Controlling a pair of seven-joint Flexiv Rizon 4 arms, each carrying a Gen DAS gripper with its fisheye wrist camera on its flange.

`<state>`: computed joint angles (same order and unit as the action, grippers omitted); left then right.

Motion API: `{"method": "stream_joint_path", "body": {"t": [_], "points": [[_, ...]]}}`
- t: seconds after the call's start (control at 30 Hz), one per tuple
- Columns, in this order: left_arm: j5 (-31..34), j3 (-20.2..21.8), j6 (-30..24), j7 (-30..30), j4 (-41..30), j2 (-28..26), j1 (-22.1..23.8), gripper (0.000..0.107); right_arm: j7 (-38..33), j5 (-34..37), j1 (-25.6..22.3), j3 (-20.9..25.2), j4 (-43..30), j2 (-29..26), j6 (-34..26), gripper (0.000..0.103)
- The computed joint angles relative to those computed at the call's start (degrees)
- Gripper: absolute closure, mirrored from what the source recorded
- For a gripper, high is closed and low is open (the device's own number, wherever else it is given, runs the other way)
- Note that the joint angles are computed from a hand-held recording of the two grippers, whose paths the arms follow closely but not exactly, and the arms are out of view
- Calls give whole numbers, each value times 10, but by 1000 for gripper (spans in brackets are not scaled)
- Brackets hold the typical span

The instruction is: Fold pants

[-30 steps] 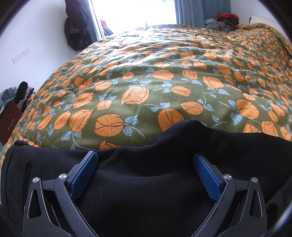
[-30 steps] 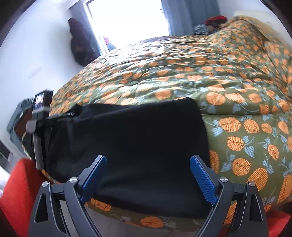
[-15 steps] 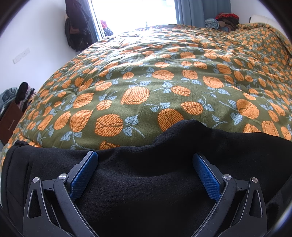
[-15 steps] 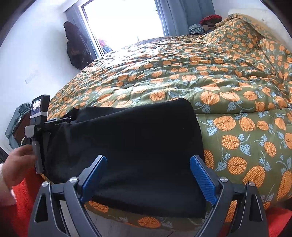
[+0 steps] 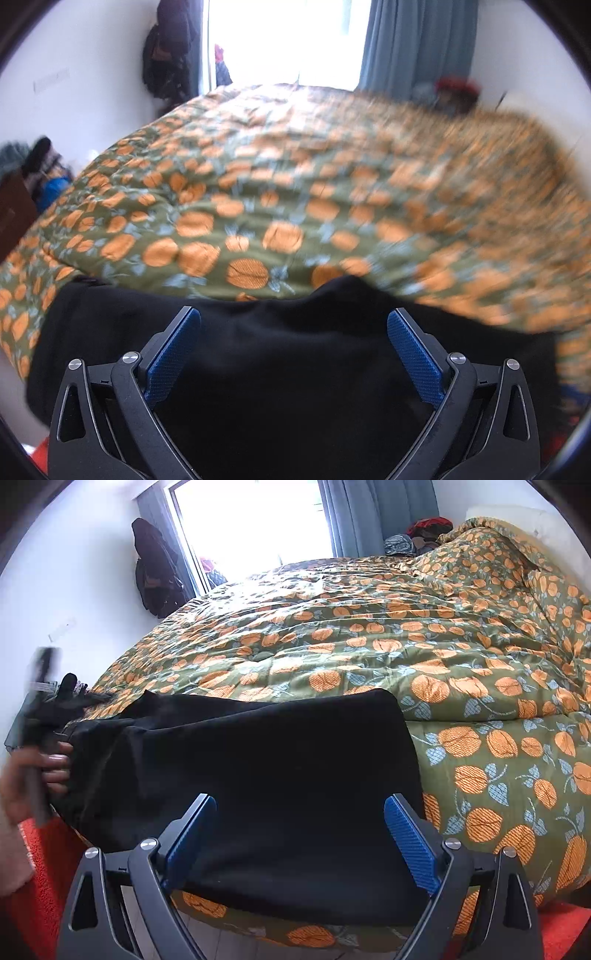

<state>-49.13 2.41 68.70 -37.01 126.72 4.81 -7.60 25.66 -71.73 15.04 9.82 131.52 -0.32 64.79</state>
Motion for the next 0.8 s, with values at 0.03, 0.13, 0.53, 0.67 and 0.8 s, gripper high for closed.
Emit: {"method": "stream_joint_path", "body": {"t": [0.03,0.13,0.53,0.67,0.8], "points": [[-36,21,-56,26,-1,25,7,5,-2,-1,0,0,-2,-2,1,11],[-64,79,-186,6,-15,61,59,5,-6,-5,0,-4,-8,-11,12,11],[-144,120,-377,-141,-44,-23,243,32,-52,-2,18,-3,-26,-26,2,11],[-150,101,-375,-151,-35,-37,254,39,-47,-2,22,0,-21,-18,-7,11],[-133,94,-350,-152,-22,-36,254,39,-51,9,23,4,-15,-10,-15,11]]}}
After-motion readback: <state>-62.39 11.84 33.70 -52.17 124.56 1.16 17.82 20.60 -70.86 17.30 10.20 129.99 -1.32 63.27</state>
